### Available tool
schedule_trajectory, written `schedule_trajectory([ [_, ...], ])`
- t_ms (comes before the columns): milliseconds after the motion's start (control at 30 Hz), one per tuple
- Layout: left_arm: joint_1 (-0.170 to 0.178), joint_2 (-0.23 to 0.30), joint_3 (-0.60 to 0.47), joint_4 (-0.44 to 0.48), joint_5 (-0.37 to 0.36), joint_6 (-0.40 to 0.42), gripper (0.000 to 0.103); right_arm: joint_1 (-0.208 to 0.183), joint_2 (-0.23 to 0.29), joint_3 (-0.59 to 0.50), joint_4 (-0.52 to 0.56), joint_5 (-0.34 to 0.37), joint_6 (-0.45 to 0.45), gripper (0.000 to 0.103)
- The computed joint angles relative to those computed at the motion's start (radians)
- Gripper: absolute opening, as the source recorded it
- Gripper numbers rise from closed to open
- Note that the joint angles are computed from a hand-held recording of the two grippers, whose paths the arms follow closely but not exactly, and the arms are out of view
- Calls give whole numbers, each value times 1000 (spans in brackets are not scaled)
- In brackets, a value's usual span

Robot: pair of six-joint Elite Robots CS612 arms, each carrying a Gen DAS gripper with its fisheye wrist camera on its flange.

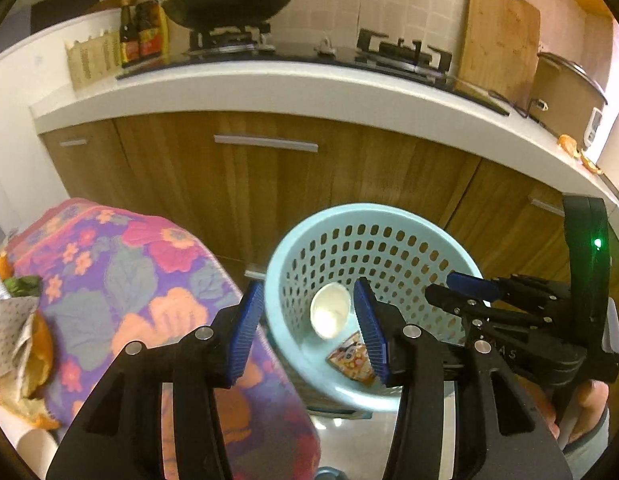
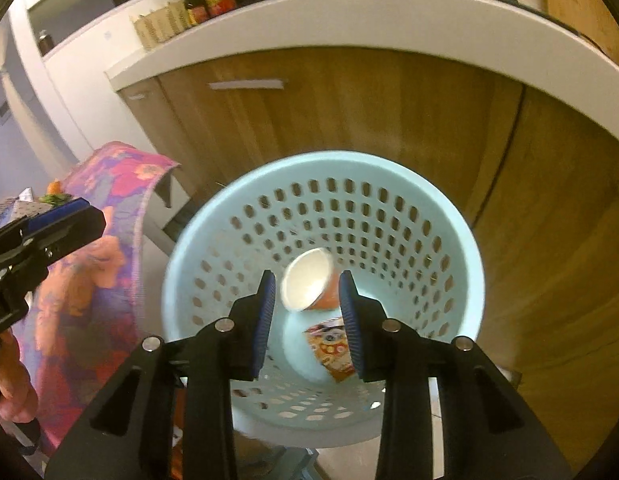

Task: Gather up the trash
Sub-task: 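Grasp the red-and-white panda cup with the left tool while the right tool grasps the white dotted wrapper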

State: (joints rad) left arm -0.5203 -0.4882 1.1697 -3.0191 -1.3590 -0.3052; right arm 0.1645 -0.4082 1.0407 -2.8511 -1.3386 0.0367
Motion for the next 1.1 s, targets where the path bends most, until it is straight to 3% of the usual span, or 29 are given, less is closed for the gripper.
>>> schedule_trajectory([
  [200,-9,-71,138,-138,71,-13,52,22,-21,19,-59,40,-25,30],
  [533,-10,-204,425,-358,237,-125,59,86,-29,-4,-89,150,-109,34],
  [600,-11,-229,481,-363,302,-158,59,98,-27,-9,-96,168,-126,45],
  [700,-7,-255,547,-352,371,-219,59,118,-16,-29,-111,209,-141,48],
  [800,12,-275,595,-306,366,-301,59,139,12,-75,-122,256,-138,48],
  [933,38,-273,613,-266,348,-392,59,174,51,-137,-136,268,-133,48],
  [1100,48,-245,576,-226,315,-381,59,200,100,-214,-167,242,-85,49],
])
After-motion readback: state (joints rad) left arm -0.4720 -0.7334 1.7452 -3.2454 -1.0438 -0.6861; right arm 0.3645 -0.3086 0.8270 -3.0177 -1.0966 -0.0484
